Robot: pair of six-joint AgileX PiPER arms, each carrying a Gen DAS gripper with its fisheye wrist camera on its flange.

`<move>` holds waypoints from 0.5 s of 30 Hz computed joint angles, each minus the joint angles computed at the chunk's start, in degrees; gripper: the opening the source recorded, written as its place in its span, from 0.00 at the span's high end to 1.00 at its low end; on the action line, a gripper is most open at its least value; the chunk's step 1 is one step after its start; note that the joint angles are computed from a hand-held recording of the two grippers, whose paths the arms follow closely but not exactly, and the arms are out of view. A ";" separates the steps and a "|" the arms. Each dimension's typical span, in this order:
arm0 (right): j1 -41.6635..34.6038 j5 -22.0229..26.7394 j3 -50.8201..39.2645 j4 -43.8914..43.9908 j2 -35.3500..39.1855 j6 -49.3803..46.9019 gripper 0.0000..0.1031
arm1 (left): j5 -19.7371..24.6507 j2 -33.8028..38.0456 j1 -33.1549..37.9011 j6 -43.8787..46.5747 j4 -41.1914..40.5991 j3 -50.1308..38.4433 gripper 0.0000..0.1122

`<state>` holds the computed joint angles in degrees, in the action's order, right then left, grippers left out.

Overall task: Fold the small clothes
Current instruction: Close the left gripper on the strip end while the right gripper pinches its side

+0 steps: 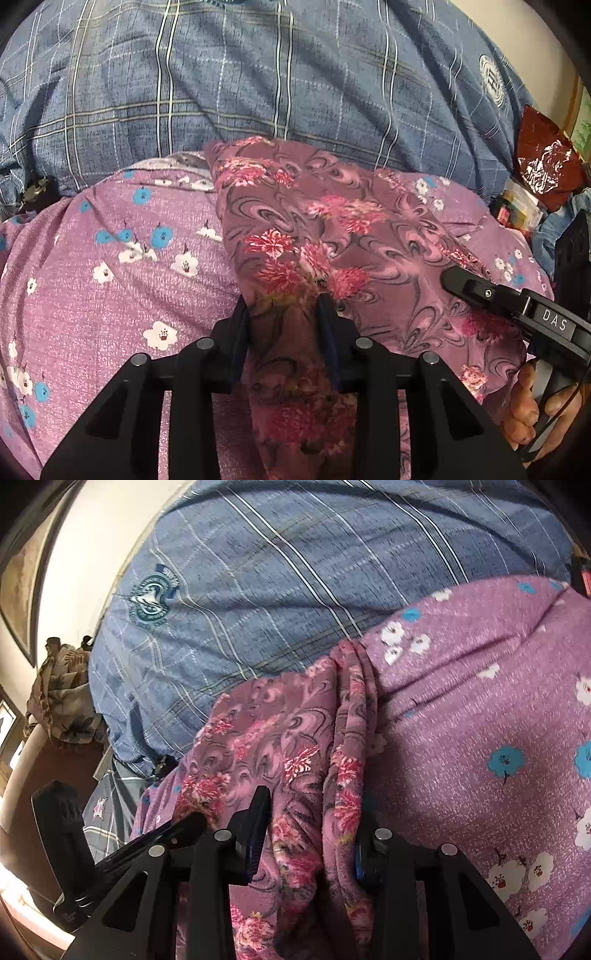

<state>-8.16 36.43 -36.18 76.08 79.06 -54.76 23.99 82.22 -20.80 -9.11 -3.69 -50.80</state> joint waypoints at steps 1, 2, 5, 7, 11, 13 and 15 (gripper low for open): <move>-0.17 0.08 -0.14 -0.47 0.57 0.63 0.62 | 0.14 0.47 -0.32 -0.76 0.93 -0.23 0.62; -0.35 0.30 -0.43 -1.37 1.24 1.81 0.60 | 0.60 1.06 -0.65 -1.12 1.59 -0.62 0.50; -0.35 0.28 -0.86 -3.09 2.21 4.13 0.50 | 1.70 2.44 -0.68 -0.57 0.76 -1.27 0.36; -0.02 0.57 -1.43 -4.55 2.89 5.79 0.46 | 2.03 2.84 0.42 3.05 -3.49 -1.33 0.34; 1.13 -0.34 -1.52 -5.60 2.92 6.60 0.40 | 3.31 3.55 3.84 16.28 -17.43 -1.07 0.36; 1.71 -0.72 -1.63 -5.82 3.25 6.83 0.40 | 3.86 3.21 4.95 21.84 -23.44 -0.65 0.49; 1.88 -1.07 -1.34 -4.86 3.32 5.63 0.41 | 1.75 2.04 3.46 19.19 -20.28 0.17 0.61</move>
